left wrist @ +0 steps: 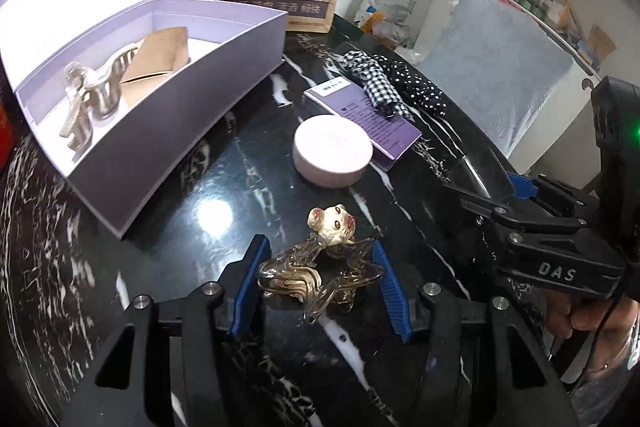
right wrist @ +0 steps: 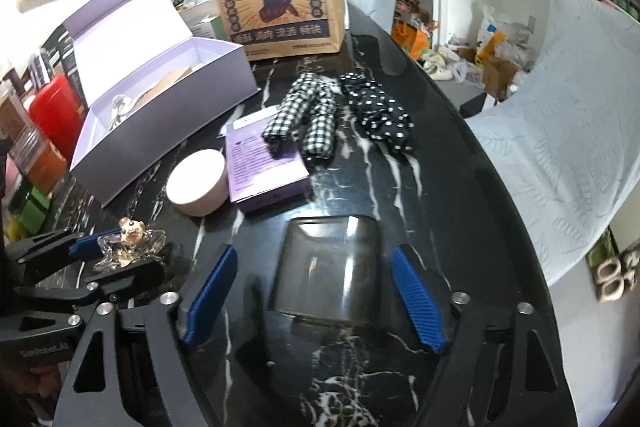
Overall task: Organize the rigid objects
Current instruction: 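Grasp the black square case with the right gripper while the left approaches the gold keychain, then close the left gripper on the gold doll keychain while the right holds the black case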
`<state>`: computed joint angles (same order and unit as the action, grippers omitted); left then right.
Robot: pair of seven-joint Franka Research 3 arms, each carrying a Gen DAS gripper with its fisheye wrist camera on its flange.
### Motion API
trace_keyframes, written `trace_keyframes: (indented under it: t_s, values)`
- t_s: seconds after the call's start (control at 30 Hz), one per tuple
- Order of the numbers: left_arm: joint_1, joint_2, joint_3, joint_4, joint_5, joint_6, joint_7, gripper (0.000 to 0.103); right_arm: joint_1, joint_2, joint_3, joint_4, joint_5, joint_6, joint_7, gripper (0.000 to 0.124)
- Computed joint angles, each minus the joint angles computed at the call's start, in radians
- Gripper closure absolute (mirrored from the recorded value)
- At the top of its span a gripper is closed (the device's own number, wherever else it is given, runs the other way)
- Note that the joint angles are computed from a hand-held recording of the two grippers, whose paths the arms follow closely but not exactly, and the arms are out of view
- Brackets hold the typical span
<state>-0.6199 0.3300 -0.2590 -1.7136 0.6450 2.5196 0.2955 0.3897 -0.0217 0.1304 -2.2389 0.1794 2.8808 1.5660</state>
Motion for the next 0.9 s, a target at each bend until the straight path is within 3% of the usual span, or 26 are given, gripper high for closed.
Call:
trace_keyframes:
  t_s: [0.07,0.1,0.4,0.9]
  values:
    - [-0.002,-0.011,0.002,-0.012,0.006,-0.008,-0.009,0.05,-0.004,0.001,0.003,0.0,-0.089,0.0,0.072,0.066]
    - [-0.003,-0.016,0.002,-0.018,0.009,-0.007,-0.017,0.05,-0.007,0.0,0.005,0.0,-0.138,-0.004,0.11,0.078]
    - [0.002,-0.05,-0.005,-0.069,0.038,0.015,-0.094,0.05,0.013,-0.053,0.012,-0.055,-0.018,-0.001,0.036,0.078]
    - [-0.007,-0.14,-0.039,-0.161,0.113,-0.031,-0.195,0.05,0.07,-0.162,0.029,-0.159,0.103,0.027,-0.077,0.078]
